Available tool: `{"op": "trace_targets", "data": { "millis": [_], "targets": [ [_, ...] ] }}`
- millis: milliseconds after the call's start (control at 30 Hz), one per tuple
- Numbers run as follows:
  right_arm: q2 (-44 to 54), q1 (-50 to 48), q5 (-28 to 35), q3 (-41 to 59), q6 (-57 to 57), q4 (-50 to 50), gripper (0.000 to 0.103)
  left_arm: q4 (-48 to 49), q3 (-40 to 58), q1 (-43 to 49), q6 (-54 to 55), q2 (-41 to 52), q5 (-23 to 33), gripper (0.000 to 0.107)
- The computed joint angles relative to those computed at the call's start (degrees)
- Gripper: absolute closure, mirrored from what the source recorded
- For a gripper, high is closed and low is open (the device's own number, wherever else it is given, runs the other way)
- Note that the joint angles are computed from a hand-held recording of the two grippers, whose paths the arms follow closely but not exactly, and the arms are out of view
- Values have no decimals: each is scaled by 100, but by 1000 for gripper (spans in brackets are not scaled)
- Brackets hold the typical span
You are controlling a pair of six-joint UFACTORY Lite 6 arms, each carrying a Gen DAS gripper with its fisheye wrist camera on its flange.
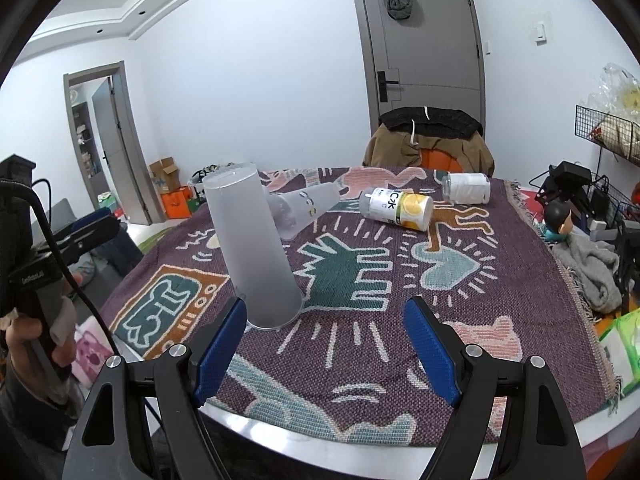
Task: Flip cup upside down
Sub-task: 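Open the left tool and release the upside-down frosted cup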
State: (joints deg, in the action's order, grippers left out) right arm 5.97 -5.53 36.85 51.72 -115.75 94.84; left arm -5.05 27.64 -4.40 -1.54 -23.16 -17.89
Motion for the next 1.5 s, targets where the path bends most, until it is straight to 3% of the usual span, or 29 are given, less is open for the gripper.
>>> {"op": "trace_targets", "data": {
  "millis": [367,1500],
  "targets": [
    [-306,37,-40,-357,-341,62,22,557,-534,94,-586,-432,-170,4],
    [-583,-20,222,-798,-783,557,22,-366,-1210,-47,307,-1120,-166,4]
  ]
}}
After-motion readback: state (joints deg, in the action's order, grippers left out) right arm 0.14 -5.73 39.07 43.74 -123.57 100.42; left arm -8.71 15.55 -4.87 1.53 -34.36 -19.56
